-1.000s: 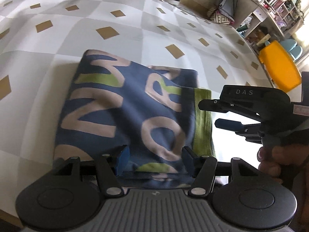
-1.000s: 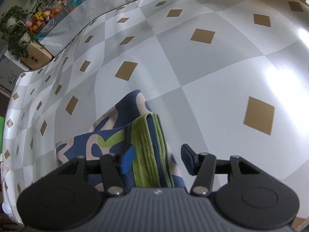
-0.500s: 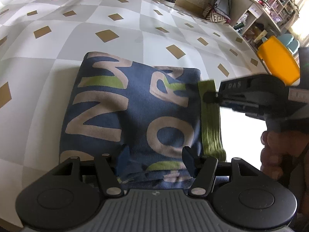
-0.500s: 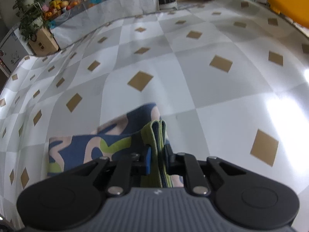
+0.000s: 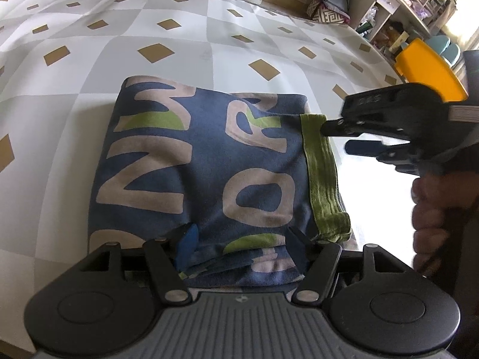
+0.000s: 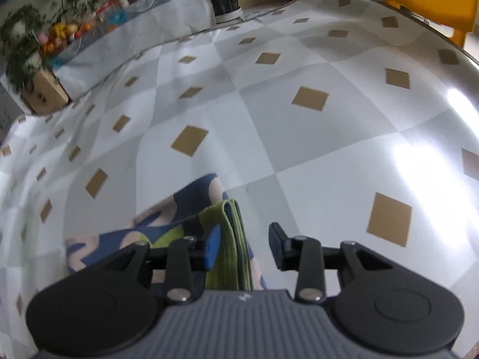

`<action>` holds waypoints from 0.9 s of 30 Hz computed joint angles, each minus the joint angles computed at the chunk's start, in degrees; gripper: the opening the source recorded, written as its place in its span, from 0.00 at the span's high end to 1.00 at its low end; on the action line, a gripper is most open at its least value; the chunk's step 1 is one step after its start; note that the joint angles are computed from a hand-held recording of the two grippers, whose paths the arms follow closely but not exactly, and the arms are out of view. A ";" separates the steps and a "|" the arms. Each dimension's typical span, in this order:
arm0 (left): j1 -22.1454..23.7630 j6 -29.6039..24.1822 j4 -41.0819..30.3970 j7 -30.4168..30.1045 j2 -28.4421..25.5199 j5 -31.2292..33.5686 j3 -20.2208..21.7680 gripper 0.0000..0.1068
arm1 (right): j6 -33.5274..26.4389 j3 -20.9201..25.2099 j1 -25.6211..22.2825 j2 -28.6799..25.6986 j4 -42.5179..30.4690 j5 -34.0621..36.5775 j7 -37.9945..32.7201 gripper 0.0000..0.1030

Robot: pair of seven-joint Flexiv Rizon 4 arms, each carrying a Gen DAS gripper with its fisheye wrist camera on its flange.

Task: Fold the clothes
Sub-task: 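Lay the folded pants down and release both grippers, pressing the stack flat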

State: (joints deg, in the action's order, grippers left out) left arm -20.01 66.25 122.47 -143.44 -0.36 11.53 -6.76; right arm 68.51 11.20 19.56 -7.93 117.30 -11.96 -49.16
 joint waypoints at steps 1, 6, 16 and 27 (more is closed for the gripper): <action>-0.03 -0.24 -0.09 0.19 0.16 -0.09 -0.03 0.40 | -0.25 0.18 -0.21 0.64 0.22 0.52 -0.37 0.64; 0.15 -1.02 0.42 -1.96 1.71 0.50 -0.11 0.40 | -1.86 1.18 -0.31 3.43 1.46 2.28 -2.99 0.59; 2.29 -4.68 1.63 -5.91 6.04 4.32 -1.07 0.39 | -1.69 3.16 1.54 7.86 5.48 5.79 -6.09 0.56; 3.96 -2.35 4.34 -4.92 6.99 4.92 -1.55 0.39 | -7.87 3.43 3.07 8.35 7.85 -1.21 -4.01 0.55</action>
